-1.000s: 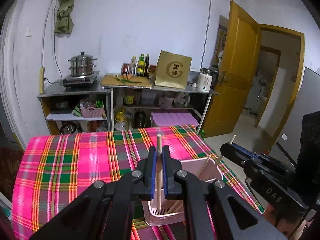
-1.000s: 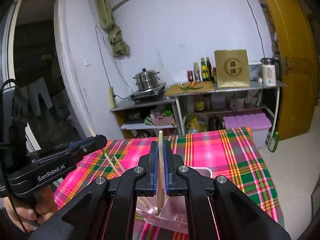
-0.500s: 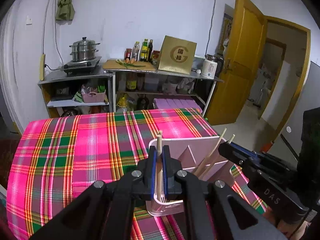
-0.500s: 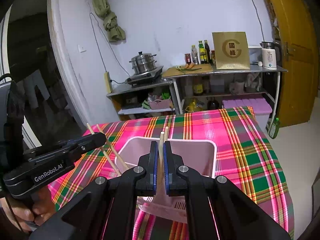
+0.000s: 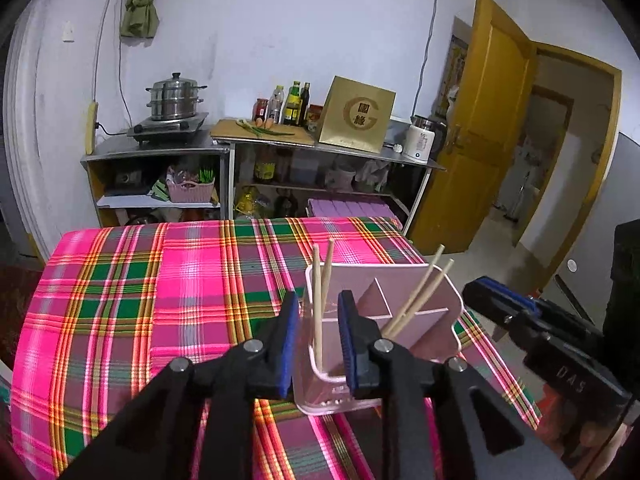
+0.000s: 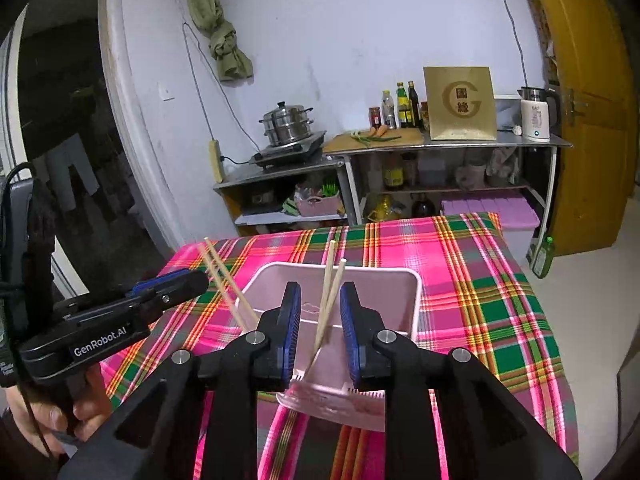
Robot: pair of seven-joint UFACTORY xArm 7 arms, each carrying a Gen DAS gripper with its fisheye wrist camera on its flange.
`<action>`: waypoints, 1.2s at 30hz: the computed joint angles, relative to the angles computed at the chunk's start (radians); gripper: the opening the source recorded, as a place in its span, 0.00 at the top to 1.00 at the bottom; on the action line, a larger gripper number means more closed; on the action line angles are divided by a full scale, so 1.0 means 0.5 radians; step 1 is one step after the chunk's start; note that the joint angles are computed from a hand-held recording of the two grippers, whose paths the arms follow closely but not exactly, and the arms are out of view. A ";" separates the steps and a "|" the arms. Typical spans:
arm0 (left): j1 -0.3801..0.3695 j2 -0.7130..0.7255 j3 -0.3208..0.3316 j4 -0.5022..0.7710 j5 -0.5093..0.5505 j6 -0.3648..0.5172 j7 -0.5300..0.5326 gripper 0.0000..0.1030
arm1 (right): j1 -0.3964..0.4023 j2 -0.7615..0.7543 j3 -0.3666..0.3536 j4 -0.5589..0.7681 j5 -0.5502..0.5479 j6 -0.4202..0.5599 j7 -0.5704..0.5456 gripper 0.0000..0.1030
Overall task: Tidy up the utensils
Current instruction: 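Lower the chopsticks into the basket and open both tools, then move both open tools back toward the remaining chopsticks on the table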
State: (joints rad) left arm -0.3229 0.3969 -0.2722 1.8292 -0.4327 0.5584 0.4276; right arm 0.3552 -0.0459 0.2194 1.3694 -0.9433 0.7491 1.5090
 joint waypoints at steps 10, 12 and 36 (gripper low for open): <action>0.146 -0.565 -0.011 -0.729 -0.573 -0.153 0.476 0.77 | 0.032 -0.315 0.227 -0.259 -0.086 0.202 0.192 0.80; 0.138 -0.702 0.033 -0.892 -0.744 -0.147 0.620 0.77 | 0.037 -0.378 0.297 -0.317 -0.082 0.262 0.238 0.80; -0.278 -1.697 0.562 -2.208 -1.152 -0.266 1.078 0.76 | 0.231 -0.644 0.836 -0.726 0.145 0.649 0.827 0.80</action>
State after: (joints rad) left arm -0.4617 -0.4517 0.0087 0.7251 -1.0087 0.4254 0.9664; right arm 0.4705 -0.3678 0.6376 1.0064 -0.8707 1.0736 1.9227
